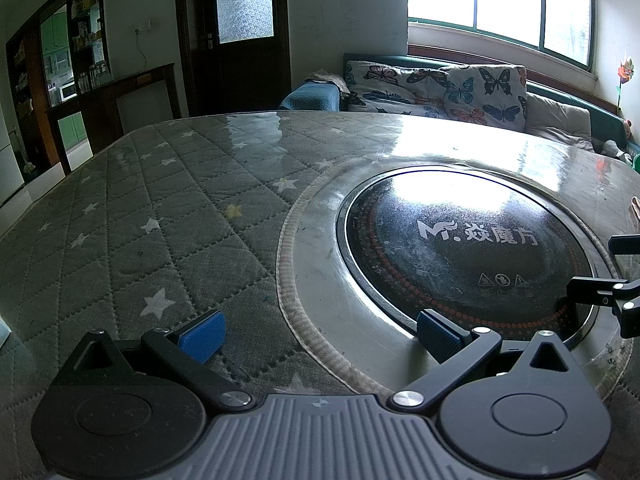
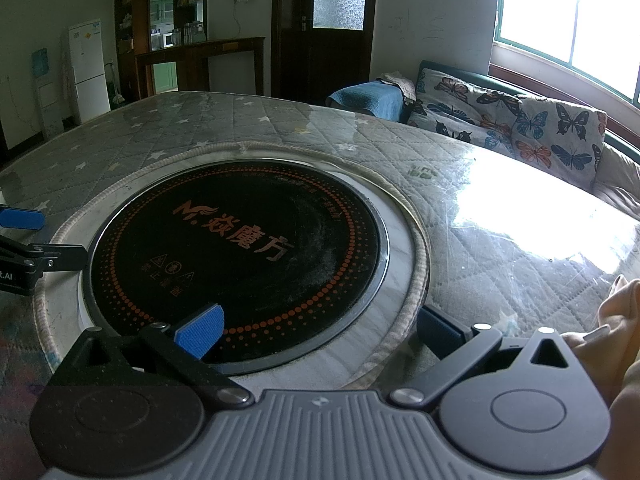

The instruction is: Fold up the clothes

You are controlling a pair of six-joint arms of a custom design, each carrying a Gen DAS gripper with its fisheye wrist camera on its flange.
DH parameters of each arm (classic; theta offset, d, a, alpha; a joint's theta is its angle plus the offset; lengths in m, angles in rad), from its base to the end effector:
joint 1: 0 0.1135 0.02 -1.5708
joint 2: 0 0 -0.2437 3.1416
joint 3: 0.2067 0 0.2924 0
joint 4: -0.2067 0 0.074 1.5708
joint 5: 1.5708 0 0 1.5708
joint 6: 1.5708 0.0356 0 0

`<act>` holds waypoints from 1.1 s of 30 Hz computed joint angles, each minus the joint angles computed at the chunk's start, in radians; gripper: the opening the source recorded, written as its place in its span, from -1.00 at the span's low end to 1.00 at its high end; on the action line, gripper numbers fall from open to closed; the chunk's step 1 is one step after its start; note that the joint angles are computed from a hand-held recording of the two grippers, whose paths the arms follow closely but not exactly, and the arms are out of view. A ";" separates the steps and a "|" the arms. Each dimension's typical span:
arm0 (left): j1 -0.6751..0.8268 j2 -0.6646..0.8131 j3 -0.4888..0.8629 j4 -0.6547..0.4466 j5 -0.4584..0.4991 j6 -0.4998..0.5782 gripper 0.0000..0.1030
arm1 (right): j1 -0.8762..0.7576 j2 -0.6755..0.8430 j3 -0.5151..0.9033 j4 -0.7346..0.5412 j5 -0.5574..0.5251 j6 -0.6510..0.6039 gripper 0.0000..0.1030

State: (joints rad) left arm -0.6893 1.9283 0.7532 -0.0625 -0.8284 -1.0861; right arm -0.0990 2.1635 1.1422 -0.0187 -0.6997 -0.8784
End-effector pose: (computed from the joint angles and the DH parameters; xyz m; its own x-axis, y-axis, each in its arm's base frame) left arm 0.2505 -0.1725 0.0082 -0.5557 -0.3172 -0.7685 -0.5316 0.8463 0.0351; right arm 0.4083 -0.0175 0.0156 -0.3564 -0.5564 -0.7506 -0.8194 0.5722 -0.0351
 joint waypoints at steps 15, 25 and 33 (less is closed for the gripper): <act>-0.003 -0.001 0.009 -0.024 -0.005 -0.006 1.00 | -0.020 -0.014 -0.005 -0.010 -0.020 0.003 1.00; -0.031 0.015 0.073 -0.093 -0.001 -0.018 1.00 | -0.099 -0.098 -0.071 -0.064 -0.078 -0.108 1.00; -0.092 -0.003 0.121 -0.125 -0.002 0.001 1.00 | -0.206 -0.187 -0.129 -0.142 -0.145 -0.180 1.00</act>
State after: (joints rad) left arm -0.7809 1.9254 0.8745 -0.1880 -0.8305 -1.0852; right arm -0.3048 1.9761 1.0127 -0.1608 -0.8447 -1.0583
